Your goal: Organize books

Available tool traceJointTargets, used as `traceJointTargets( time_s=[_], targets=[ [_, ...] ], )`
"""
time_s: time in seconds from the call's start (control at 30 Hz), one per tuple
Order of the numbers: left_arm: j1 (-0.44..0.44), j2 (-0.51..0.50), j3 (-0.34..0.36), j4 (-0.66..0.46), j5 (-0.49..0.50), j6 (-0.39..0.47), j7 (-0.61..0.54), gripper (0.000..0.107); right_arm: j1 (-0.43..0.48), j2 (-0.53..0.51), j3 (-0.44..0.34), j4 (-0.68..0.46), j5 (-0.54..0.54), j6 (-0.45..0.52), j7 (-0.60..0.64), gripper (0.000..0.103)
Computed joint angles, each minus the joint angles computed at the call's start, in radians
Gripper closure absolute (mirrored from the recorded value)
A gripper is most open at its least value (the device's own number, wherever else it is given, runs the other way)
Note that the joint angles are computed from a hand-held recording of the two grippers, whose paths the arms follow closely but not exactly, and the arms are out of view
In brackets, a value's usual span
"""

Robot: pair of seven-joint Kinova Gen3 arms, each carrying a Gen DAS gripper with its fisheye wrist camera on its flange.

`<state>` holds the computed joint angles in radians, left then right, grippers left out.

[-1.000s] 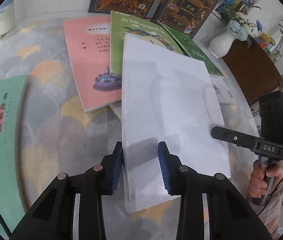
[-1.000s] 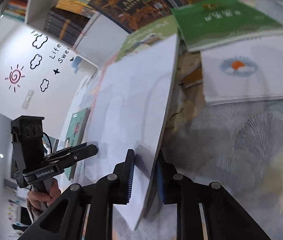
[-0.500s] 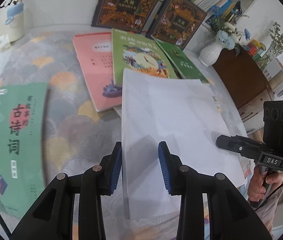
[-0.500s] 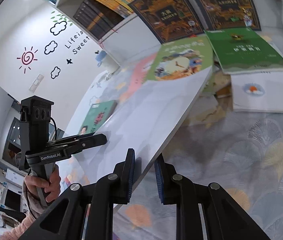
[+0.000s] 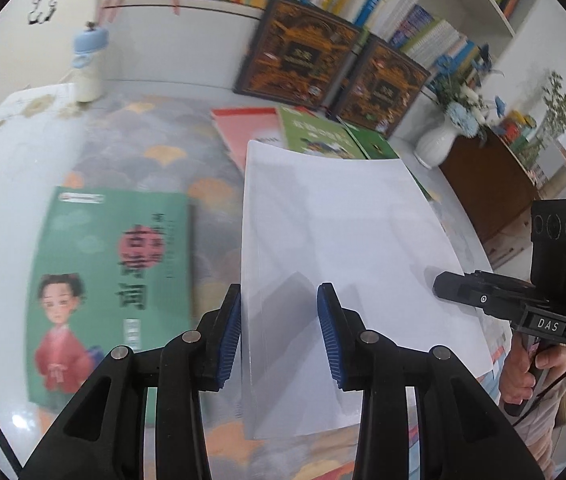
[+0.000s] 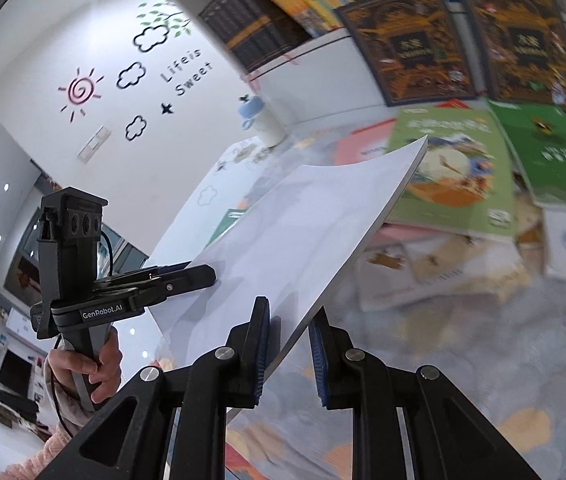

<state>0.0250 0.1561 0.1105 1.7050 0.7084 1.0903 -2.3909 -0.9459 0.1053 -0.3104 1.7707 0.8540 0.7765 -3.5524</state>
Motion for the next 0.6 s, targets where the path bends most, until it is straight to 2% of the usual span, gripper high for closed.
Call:
traceJointTargets(
  time_s=[0.13,0.33,0.47,0.6],
  targets=[
    [-0.061,0.004,-0.032,-0.014,0.028,0.033,-0.042,0.074,0.018,0.059,0.026,-0.072,-0.021,-0.049,0.095,0.085],
    [-0.132,0.014,-0.062,-0.031,0.042,0.047,-0.078,0.074,-0.007,0.155,0.088,-0.196,-0.055,-0.079,0.248,0.084],
    [-0.176,0.027,-0.075,-0.036,0.047,0.046,-0.108,0.074,-0.035,0.211,0.140,-0.243,-0.050,-0.127,0.296,0.084],
    [-0.202,0.043,-0.080,-0.034,0.033,0.027,-0.125,0.073,-0.038,0.260,0.184,-0.266,-0.091,-0.210,0.325,0.084]
  ],
)
